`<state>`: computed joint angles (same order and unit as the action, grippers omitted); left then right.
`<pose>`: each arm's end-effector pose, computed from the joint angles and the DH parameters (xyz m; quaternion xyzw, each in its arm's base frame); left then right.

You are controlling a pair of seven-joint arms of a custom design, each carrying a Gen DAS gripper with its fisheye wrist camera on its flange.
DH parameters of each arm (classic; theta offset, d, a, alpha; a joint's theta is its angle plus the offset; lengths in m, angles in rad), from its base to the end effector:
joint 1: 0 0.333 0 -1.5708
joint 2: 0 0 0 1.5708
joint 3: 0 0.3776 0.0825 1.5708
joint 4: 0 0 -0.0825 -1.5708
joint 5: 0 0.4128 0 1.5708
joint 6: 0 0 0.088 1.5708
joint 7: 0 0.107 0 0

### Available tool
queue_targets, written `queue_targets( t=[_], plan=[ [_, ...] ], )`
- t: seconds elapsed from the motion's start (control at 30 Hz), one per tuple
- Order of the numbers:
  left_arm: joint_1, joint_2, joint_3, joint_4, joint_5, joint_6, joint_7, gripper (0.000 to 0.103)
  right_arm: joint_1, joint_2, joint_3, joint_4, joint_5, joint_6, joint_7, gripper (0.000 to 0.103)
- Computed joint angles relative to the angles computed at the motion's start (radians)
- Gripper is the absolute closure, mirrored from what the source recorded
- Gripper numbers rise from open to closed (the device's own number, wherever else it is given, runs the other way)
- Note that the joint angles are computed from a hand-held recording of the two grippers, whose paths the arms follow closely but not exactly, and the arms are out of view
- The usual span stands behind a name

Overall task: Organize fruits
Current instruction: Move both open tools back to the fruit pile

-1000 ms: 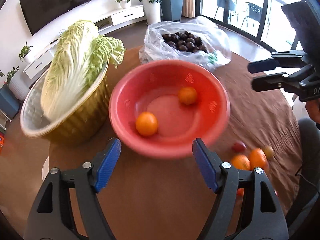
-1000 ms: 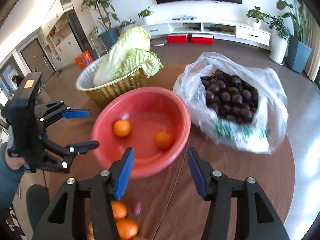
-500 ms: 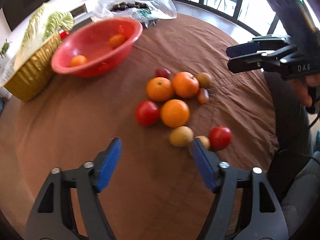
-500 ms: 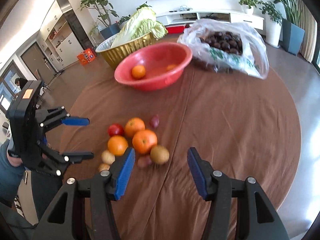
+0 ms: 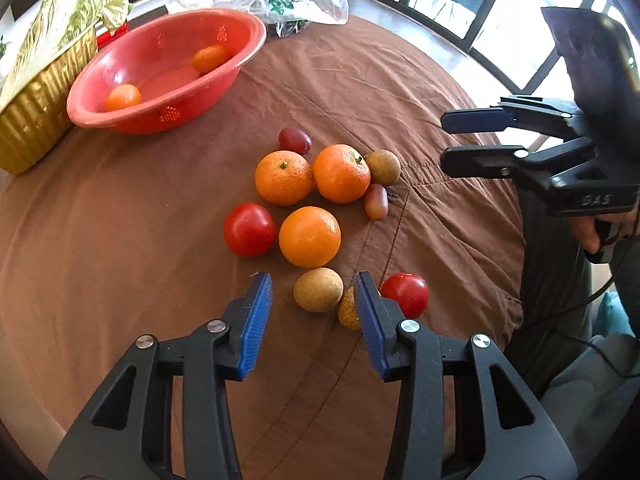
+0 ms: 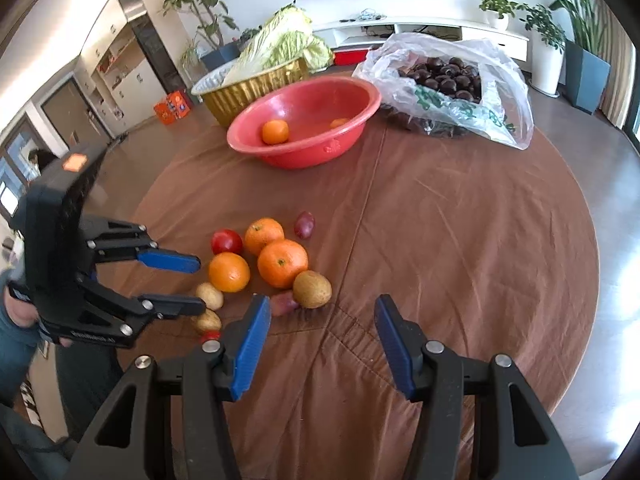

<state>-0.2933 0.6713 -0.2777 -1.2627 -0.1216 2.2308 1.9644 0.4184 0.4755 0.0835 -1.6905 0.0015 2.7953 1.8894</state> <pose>0.7294 -0.3926 0.4461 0.3590 -0.9103 0.2063 0.0007 0.6787 0.3599 0.4341 -0.7238 0.6161 -0.0977 0.2949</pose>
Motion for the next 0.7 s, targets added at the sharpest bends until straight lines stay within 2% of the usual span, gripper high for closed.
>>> queue_targets(
  t=[0.27, 0.4, 0.53, 0.7],
  plan=[
    [0.033, 0.083, -0.013, 0.147, -0.083, -0.147, -0.073, 0.063, -0.016, 0.027, 0.010, 0.033, 0.008, -0.028, -0.043, 0.046],
    [0.025, 0.112, -0.013, 0.204, -0.089, -0.228, -0.092, 0.063, -0.016, 0.051, 0.021, 0.079, 0.009, -0.051, -0.087, 0.046],
    [0.001, 0.169, -0.003, 0.316, -0.074, -0.323, -0.114, 0.063, -0.014, 0.102, 0.036, 0.171, 0.007, -0.113, -0.163, 0.047],
    [-0.024, 0.284, 0.003, 0.532, -0.070, -0.460, -0.160, 0.063, 0.001, 0.168, 0.034, 0.287, 0.010, -0.212, -0.232, 0.047]
  ],
)
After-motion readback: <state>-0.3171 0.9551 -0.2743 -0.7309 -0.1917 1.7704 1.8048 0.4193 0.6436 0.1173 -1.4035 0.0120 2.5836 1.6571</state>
